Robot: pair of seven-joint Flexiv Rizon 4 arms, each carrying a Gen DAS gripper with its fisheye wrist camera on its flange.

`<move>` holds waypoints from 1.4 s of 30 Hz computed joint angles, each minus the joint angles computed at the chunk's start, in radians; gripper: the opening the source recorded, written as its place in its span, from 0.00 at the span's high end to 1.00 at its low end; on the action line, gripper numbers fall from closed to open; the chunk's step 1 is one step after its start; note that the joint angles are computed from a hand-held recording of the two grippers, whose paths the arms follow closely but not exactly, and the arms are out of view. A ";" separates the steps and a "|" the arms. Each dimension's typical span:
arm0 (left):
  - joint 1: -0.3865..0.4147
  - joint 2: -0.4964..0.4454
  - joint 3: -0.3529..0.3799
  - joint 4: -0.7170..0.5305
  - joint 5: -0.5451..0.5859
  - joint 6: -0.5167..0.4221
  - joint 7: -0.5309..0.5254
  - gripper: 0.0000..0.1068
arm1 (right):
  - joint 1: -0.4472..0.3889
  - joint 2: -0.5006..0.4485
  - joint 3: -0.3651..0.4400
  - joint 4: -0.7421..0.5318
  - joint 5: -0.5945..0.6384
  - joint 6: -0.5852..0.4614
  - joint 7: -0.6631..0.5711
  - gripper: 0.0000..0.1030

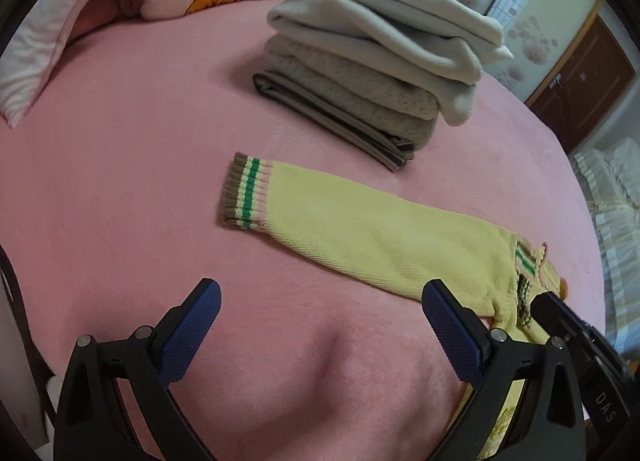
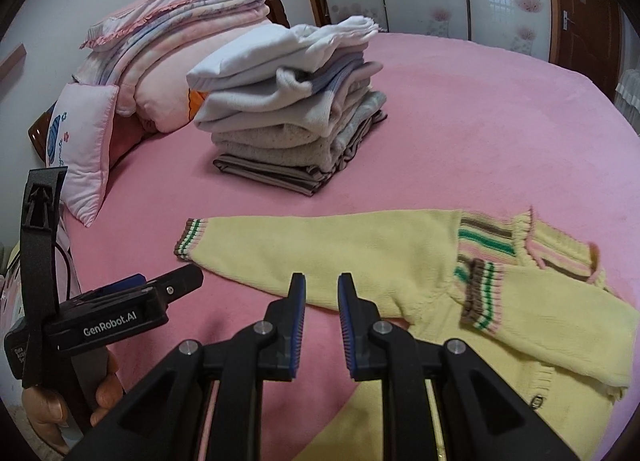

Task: Fold small clothes
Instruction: 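Grasp the striped cuff of the other sleeve with the left tool, then fold the sleeve across the cardigan front with the left tool and release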

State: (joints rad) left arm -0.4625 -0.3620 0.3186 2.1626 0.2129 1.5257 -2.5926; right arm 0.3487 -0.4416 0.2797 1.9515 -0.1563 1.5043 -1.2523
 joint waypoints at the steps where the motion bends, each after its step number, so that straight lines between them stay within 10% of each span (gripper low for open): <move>1: 0.055 -0.009 -0.052 0.028 -0.032 0.056 0.012 0.09 | 0.000 -0.007 0.003 -0.005 0.001 -0.002 -0.001 0.84; 10: 0.390 -0.126 -0.383 0.132 -0.171 0.360 0.059 0.18 | -0.042 -0.048 0.064 -0.038 0.042 -0.018 -0.048 0.84; 18: 0.387 -0.206 -0.399 0.104 -0.287 0.475 0.135 0.28 | -0.056 -0.061 0.081 -0.045 0.075 -0.023 -0.073 0.84; 22: 0.419 -0.225 -0.437 0.078 -0.320 0.460 0.193 0.82 | -0.060 -0.062 0.085 -0.045 0.086 -0.022 -0.081 0.84; 24: 0.442 -0.231 -0.463 0.079 -0.328 0.470 0.196 0.89 | -0.065 -0.061 0.089 -0.042 0.094 -0.020 -0.084 0.84; 42: 0.027 -0.147 -0.229 -0.051 -0.656 0.422 0.581 0.94 | -0.087 0.041 0.001 0.073 0.100 0.038 -0.036 0.84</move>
